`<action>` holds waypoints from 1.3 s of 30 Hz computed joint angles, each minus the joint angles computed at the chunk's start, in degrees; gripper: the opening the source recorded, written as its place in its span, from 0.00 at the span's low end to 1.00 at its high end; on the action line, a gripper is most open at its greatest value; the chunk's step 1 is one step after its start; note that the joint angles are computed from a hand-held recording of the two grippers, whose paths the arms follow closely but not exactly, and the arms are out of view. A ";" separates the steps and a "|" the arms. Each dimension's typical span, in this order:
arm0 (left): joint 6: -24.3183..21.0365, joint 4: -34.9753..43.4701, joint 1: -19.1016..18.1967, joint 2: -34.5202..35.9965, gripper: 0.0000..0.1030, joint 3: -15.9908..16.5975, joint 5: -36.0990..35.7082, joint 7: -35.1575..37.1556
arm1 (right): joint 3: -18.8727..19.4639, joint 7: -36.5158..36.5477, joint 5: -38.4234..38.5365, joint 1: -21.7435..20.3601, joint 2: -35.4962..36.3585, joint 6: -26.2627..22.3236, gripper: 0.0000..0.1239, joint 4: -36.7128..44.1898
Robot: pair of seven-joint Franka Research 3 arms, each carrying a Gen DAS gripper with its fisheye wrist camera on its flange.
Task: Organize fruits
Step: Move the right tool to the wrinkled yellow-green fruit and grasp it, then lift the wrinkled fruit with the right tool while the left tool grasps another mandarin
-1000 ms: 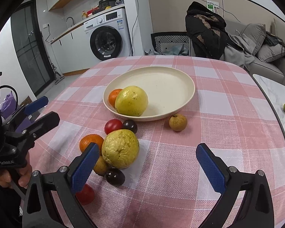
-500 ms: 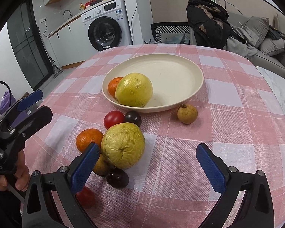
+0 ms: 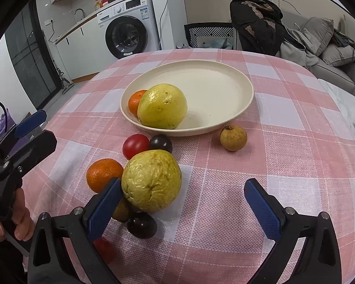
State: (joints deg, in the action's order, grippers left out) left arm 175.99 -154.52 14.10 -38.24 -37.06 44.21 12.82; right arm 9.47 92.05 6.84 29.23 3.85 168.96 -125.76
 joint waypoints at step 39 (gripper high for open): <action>-8.56 6.52 -17.54 14.71 0.99 15.27 0.41 7.99 | 2.28 -30.06 31.12 1.19 -3.46 2.08 0.40 -1.61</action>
State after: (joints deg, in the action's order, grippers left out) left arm 167.43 -148.00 -3.43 -23.53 -21.79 44.62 20.81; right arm 11.75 61.98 37.96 30.42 0.39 171.04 -127.37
